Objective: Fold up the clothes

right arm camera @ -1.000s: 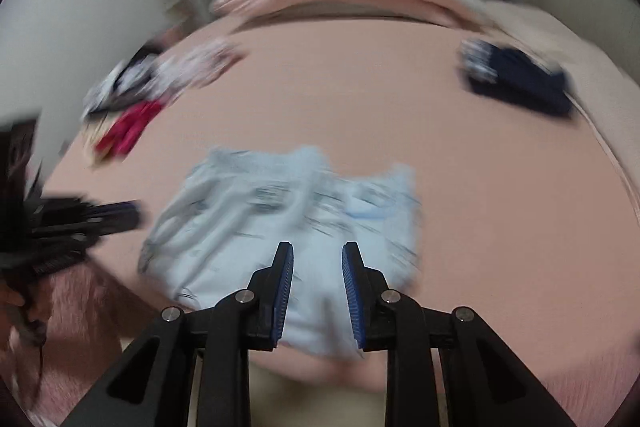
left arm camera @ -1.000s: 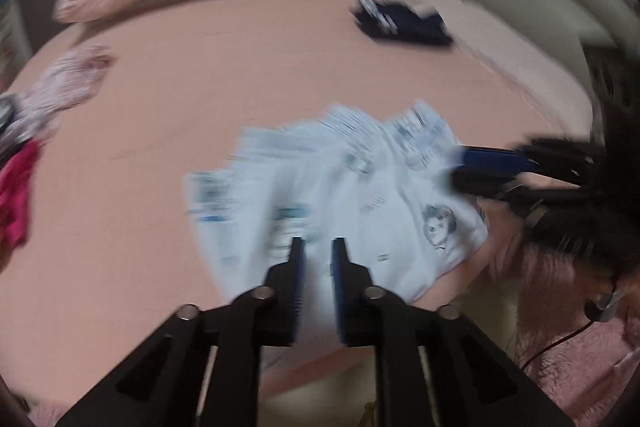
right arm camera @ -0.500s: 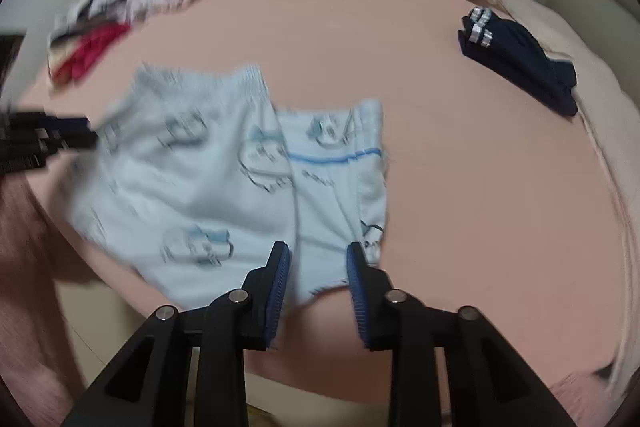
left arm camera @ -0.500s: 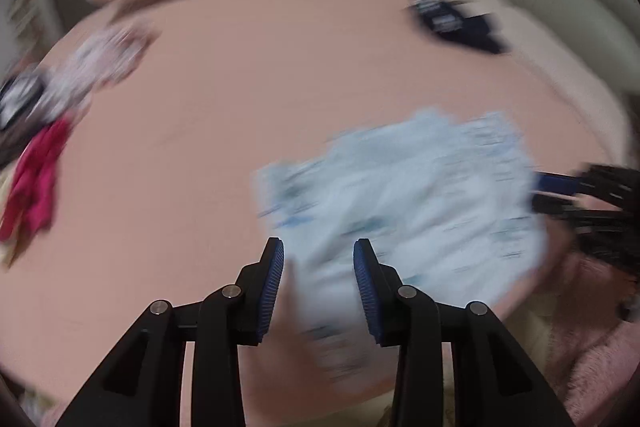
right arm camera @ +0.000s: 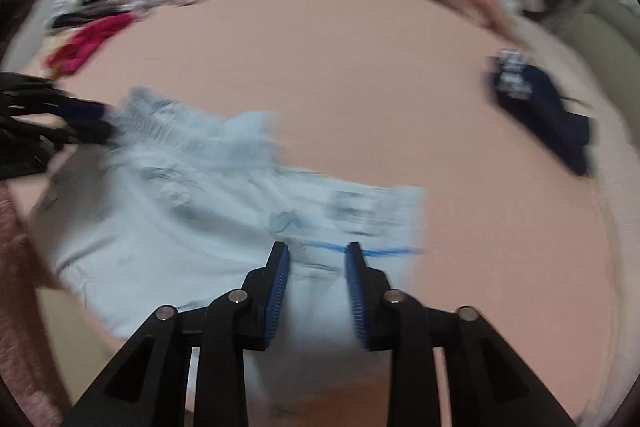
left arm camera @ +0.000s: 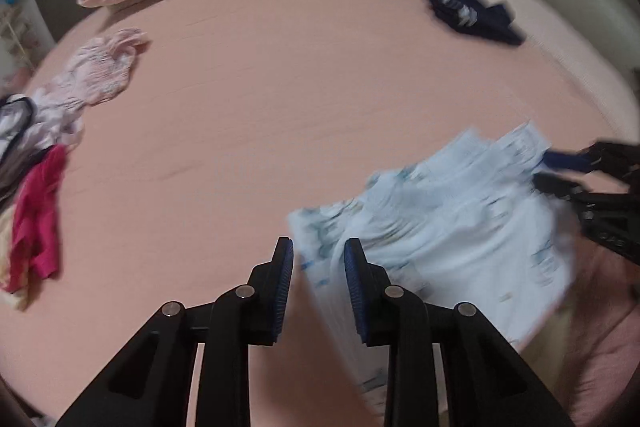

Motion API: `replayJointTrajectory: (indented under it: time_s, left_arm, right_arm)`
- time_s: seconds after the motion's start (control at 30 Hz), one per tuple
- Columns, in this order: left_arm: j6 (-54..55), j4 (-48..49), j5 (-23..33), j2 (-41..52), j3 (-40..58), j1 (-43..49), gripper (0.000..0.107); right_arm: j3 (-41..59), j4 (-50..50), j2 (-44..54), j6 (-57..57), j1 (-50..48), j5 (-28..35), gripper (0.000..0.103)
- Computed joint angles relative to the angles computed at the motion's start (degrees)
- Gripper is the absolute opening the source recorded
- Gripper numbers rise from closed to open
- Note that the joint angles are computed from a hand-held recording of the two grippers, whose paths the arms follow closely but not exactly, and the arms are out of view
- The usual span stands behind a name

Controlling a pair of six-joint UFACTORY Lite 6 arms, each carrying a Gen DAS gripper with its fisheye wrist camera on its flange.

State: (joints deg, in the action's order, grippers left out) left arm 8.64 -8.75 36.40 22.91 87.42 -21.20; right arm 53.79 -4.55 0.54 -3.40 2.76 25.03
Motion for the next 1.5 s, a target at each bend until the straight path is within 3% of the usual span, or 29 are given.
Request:
replayJointTrajectory:
  time_s: [0.07, 0.13, 0.23, 0.33, 0.4, 0.5, 0.6, 0.67, 0.83, 0.93, 1.0, 1.03, 1.13, 1.27, 1.4, 1.5]
  left_arm:
    - [2.24, -4.7, -0.6, 4.05, 5.04, -3.91, 0.025]
    - [-0.57, -0.26, 0.15, 5.92, 6.48, -8.73, 0.025]
    - [-9.51, 9.33, 2.11, 12.89, 13.67, -10.27, 0.027]
    - [-18.13, 13.66, 4.85, 8.76, 13.88, -6.23, 0.025]
    - [-12.45, 5.82, 3.63, 3.16, 8.54, -4.76, 0.025]
    - [-0.26, -3.49, 5.02, -1.45, 4.01, -6.08, 0.025]
    - [3.62, -7.82, 3.59, -5.72, -4.89, -9.86, 0.034]
    - [0.13, -5.29, 1.59, -4.78, -7.06, -13.72, 0.035]
    - [-13.38, 12.97, 1.58, -3.04, -8.11, -14.93, 0.037]
    - [-22.43, 25.88, 5.94, -4.31, -8.08, -12.52, 0.037]
    - [-21.78, 24.31, 6.71, -6.64, -8.89, -8.71, 0.037]
    - [-19.78, 19.92, 6.17, -8.56, -9.88, -6.11, 0.037]
    - [-12.15, 5.65, 4.15, -13.06, -12.57, -5.03, 0.037]
    - [-16.04, 7.85, 2.21, -15.54, -16.97, -12.21, 0.037]
    - [-22.91, 14.58, 0.08, -10.31, -16.04, -18.66, 0.037]
    - [-24.5, 16.13, 0.89, -8.69, -15.37, -17.77, 0.039]
  right_arm:
    - [2.96, 8.94, 0.59, -5.45, -1.49, 1.88, 0.03]
    - [6.91, 17.29, 3.66, -12.38, -1.33, 2.75, 0.03]
    - [13.14, 12.27, 12.75, -7.59, 1.62, 1.24, 0.03]
    - [15.21, 15.33, 14.29, -4.78, -2.03, 2.27, 0.032]
    - [16.18, 21.73, 14.21, -6.52, -5.62, 3.6, 0.034]
    - [9.82, 27.71, 6.0, -15.93, -6.74, 5.93, 0.036]
    - [-0.08, 28.0, -4.25, -19.4, -4.09, 7.36, 0.036]
    - [-7.35, 30.95, -10.07, -20.71, -1.71, 7.56, 0.036]
    - [-17.93, 15.26, -14.14, -4.88, 8.02, -0.82, 0.033]
    - [-19.94, -2.49, -17.51, 10.93, 7.13, 1.08, 0.033]
    - [-20.59, -7.42, -20.11, 13.65, 3.59, 3.72, 0.041]
    - [-21.28, -6.28, -21.48, 11.69, 1.06, 3.84, 0.054]
    - [-22.06, 9.18, -26.03, -1.44, -6.07, 5.22, 0.054]
    - [-24.49, 20.11, -33.69, -11.35, -5.26, 6.6, 0.054]
    - [-24.91, 12.63, -30.11, -1.16, 5.44, 2.75, 0.054]
    - [-25.82, 3.82, -25.36, 5.91, 7.58, 0.64, 0.052]
